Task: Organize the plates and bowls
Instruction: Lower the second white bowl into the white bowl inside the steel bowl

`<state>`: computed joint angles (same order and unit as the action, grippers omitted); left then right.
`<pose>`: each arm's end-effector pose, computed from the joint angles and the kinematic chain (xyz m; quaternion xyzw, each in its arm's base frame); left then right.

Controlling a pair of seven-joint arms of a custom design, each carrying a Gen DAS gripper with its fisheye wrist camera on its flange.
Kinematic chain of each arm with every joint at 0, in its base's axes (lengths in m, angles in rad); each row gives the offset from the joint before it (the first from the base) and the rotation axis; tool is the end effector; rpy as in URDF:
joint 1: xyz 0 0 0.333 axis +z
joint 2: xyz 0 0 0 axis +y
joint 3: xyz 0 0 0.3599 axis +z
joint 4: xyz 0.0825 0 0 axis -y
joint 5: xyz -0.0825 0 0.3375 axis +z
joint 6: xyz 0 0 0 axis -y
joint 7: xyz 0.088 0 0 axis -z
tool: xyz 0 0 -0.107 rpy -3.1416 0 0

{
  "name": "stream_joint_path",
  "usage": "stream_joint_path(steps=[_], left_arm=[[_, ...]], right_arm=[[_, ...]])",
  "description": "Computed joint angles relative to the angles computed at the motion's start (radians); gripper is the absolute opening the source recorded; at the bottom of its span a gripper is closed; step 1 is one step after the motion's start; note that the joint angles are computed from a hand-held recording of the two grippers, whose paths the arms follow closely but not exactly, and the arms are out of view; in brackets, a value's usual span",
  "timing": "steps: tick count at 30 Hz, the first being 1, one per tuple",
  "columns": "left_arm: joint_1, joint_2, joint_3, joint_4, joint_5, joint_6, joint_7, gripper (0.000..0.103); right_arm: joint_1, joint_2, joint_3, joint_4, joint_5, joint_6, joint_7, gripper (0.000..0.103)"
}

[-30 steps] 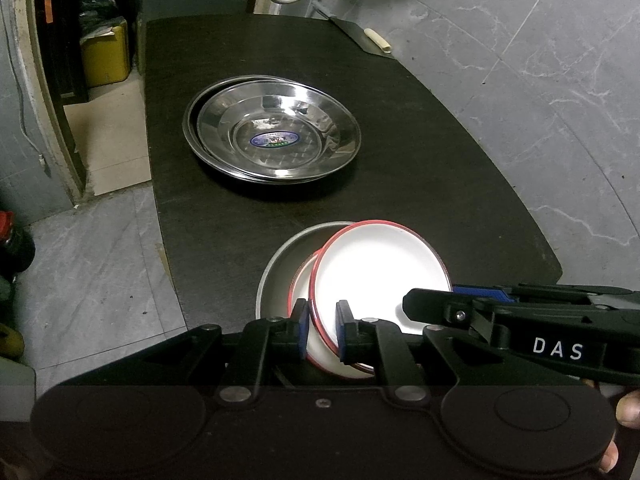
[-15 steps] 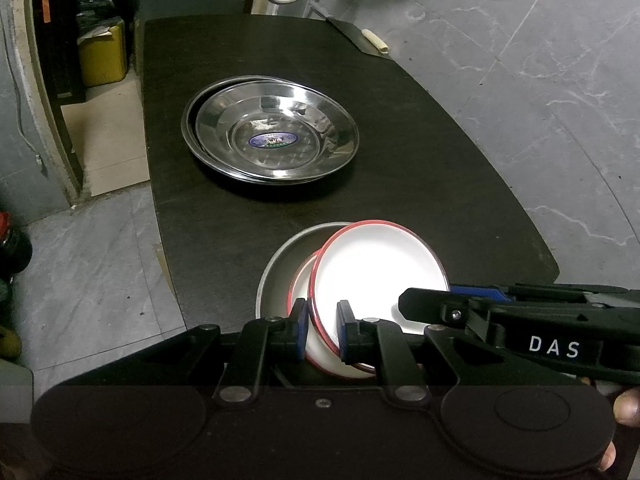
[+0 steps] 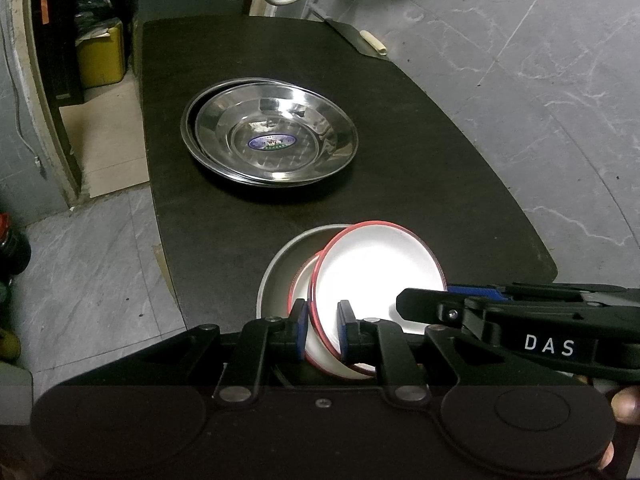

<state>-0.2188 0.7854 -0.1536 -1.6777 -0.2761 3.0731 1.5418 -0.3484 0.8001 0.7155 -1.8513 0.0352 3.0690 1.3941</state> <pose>0.6872 -0.2164 0.2812 -0.6741 0.6705 -0.2985 0.0836 0.6668 0.1467 0.3008 -0.7224 0.5933 -0.0132 0.3549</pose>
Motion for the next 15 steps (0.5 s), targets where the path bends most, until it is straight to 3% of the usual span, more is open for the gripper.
stream_joint_path(steps=[15], left_arm=[[0.003, -0.016, -0.002, -0.024, 0.0, 0.022, 0.014, 0.024]], right_arm=[[-0.009, 0.011, 0.009, 0.0, -0.01, 0.002, -0.001, 0.028]])
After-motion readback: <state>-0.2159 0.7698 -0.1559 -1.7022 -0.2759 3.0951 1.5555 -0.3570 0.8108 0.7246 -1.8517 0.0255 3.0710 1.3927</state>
